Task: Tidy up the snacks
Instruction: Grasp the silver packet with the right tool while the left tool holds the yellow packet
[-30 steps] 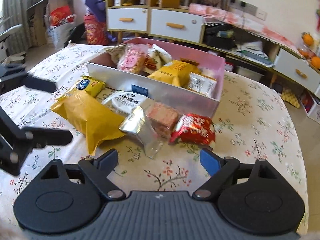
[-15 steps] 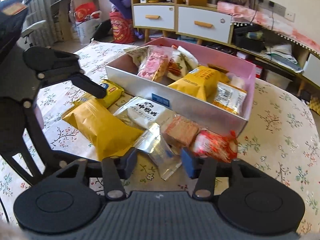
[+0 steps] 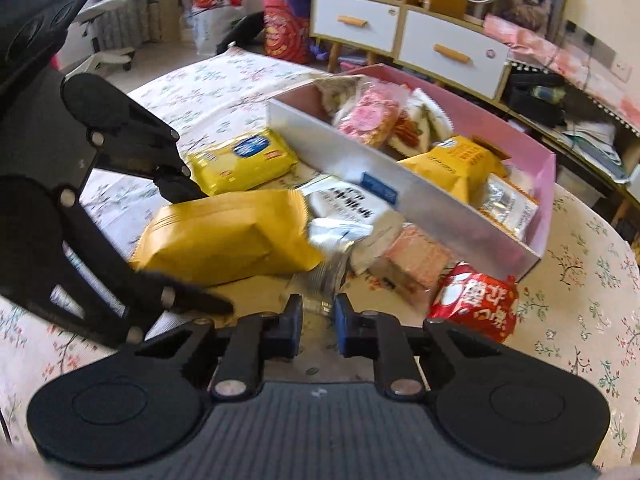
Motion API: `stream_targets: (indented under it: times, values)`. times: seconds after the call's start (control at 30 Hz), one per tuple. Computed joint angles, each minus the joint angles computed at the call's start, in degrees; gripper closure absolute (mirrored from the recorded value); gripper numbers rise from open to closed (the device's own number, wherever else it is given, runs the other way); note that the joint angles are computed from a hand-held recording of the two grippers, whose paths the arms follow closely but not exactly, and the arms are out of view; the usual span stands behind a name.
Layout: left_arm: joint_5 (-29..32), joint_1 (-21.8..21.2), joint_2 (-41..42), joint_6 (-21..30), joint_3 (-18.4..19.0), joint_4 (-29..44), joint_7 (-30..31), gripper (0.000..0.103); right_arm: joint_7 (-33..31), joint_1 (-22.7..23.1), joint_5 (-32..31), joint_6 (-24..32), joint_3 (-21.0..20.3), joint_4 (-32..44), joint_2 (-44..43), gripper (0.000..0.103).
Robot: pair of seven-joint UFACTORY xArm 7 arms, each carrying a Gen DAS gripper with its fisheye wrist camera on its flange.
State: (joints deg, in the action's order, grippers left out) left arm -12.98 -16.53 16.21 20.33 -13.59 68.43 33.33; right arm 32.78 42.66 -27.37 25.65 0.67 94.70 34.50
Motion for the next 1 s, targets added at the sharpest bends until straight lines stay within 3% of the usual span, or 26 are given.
stream_targets:
  times: [0.1, 0.2, 0.3, 0.6, 0.67, 0.73, 0.8, 1.0]
  values:
    - [4.55, -2.48, -1.59, -0.14, 2.86, -1.43, -6.95, 0.059, -2.44, -1.05, 1.84, 0.92, 1.76, 0.19, -0.15, 0.088]
    - [1.95, -0.82, -2.45, -2.11, 1.32, -3.29, -6.43, 0.054, -3.12, -0.86, 2.35, 1.62, 1.7, 0.23, -0.32, 0.087]
    - [4.06, -1.69, -1.76, -2.81, 2.56, -2.84, -9.82, 0.043, -2.21, -0.7, 2.57, 1.78, 1.27, 0.18, -0.37, 0.08]
    - [-1.23, 0.31, 0.04, 0.49, 0.36, 0.63, -10.61, 0.043, -1.01, -0.12, 1.98, 2.84, 0.64, 1.78, 0.5, 0.069]
    - [0.79, -0.9, 0.29, 0.76, 1.48, 0.96, -12.72, 0.046, 0.02, 0.45, 1.3, 3.45, 0.0, 2.66, 0.94, 0.061]
    - [4.53, -2.71, 0.39, 1.06, 3.49, 1.33, -17.1, 0.048, 0.44, 0.62, 1.12, 4.56, -0.11, 3.86, 1.53, 0.061]
    - [5.19, -2.43, 0.48, 1.83, 3.43, 1.76, -18.49, 0.061, 0.75, 0.61, 1.16, 5.31, -0.04, 5.19, 2.27, 0.061]
    - [10.99, -3.01, 0.14, 2.1, 5.14, 1.62, -23.64, 0.064, 2.17, 1.11, 1.27, 6.38, -0.52, 8.71, 4.26, 0.06]
